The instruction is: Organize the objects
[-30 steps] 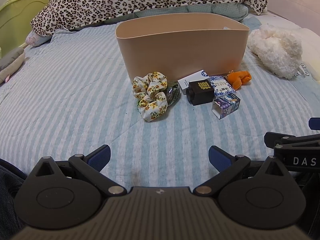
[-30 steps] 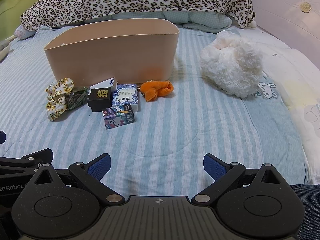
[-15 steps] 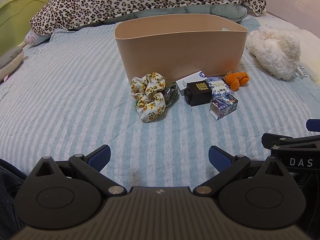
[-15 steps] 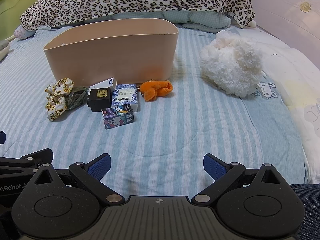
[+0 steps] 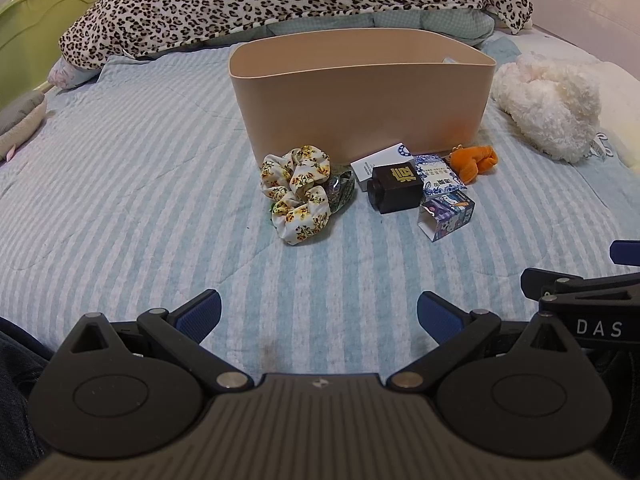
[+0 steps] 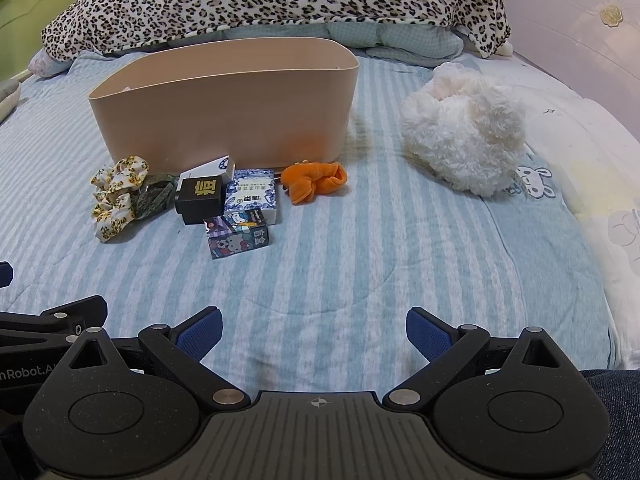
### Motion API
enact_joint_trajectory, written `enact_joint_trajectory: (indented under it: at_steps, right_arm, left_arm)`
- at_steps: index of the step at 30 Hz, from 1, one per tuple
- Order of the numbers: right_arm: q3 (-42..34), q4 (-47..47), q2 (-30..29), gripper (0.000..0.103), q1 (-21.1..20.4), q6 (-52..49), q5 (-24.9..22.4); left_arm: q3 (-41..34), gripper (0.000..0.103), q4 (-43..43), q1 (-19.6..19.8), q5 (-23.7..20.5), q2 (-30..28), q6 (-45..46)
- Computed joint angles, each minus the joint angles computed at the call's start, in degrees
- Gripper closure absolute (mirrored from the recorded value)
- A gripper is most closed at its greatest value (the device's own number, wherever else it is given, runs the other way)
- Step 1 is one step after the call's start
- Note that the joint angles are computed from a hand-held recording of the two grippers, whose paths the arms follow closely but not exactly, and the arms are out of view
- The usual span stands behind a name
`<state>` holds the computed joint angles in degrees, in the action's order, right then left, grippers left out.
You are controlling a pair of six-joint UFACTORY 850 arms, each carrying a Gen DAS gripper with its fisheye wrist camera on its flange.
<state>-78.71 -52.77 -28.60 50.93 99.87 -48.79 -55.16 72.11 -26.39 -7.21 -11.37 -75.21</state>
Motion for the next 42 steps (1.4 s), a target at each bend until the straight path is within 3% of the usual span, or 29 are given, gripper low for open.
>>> enact_joint_trajectory:
  at_steps: [8, 13, 24, 29, 33, 42]
  right_arm:
    - [0.2, 0.7, 0.5, 0.003, -0.5, 1.0, 1.8]
    - [0.1, 1.0, 0.6, 0.003, -0.6, 0.5, 1.7]
    - [-1.4, 3.3, 0.3, 0.003, -1.9, -1.5, 1.8]
    - [-3.3, 4.1, -0.8, 0.003, -2.9, -4.3, 2.4]
    - [-5.7, 5.5, -2.2, 0.003, -4.0, -7.5, 3.0]
    - [-12.2, 11.8, -7.1, 0.006, -6.9, -16.0, 6.0]
  left_arm:
    - [-0.3, 0.0, -6.1, 0.4, 0.7, 0.0, 5.8]
    - [-0.8, 0.0, -14.3, 0.9, 0.9, -0.2, 13.8]
    - [-3.5, 0.0, -19.7, 2.2, 0.9, -1.8, 19.6]
    - [-6.5, 0.0, -34.0, 3.3, 1.7, -3.9, 34.9]
    - [-9.5, 0.0, -31.0, 3.5, 1.2, -6.3, 34.4]
    - [-16.7, 0.0, -60.0, 5.7, -0.9, -13.0, 63.0]
